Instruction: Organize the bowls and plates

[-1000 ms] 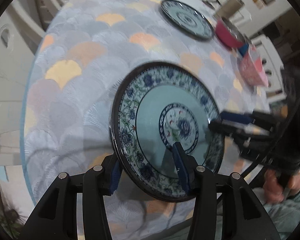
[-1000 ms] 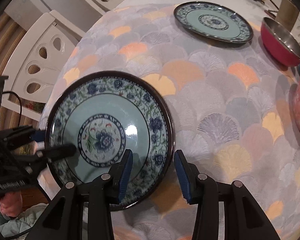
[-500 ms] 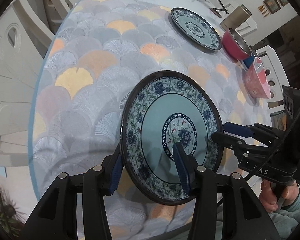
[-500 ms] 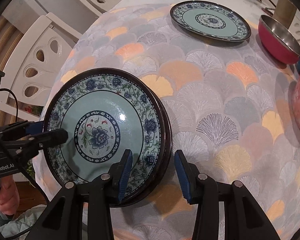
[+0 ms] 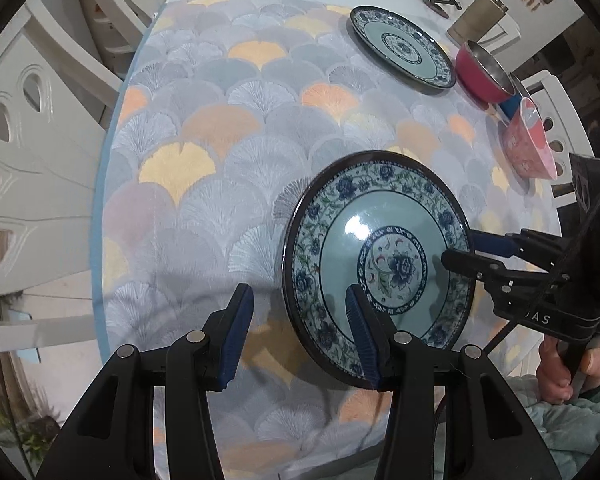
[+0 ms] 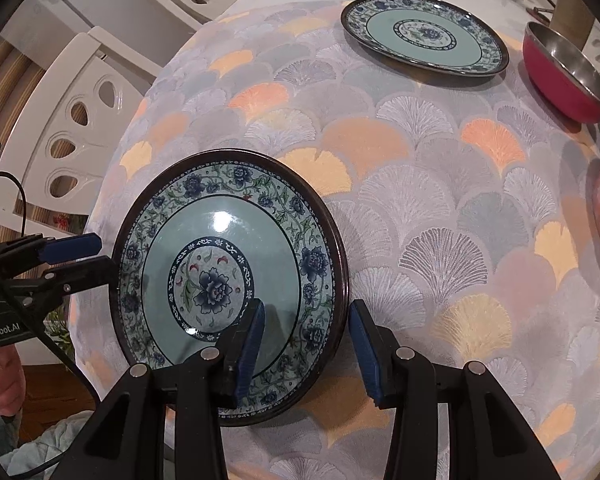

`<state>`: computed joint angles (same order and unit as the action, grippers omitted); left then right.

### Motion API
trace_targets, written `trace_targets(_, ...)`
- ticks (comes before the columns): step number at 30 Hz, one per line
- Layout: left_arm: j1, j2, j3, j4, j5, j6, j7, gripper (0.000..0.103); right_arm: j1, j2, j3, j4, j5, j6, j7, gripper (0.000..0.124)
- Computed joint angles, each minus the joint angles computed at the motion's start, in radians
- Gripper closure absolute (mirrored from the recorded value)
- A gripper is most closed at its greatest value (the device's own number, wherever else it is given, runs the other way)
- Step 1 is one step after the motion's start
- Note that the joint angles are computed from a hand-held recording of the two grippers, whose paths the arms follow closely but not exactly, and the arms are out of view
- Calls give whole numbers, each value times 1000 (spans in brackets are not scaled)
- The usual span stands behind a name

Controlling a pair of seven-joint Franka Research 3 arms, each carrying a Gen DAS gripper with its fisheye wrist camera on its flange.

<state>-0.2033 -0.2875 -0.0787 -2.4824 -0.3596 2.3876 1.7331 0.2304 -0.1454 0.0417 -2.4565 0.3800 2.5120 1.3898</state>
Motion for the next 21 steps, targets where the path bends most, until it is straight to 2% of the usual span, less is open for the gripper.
trace_targets(21,17,75,-22,51,-5,-8,-33,57,-3,26,-6,17,36,2,-21,81)
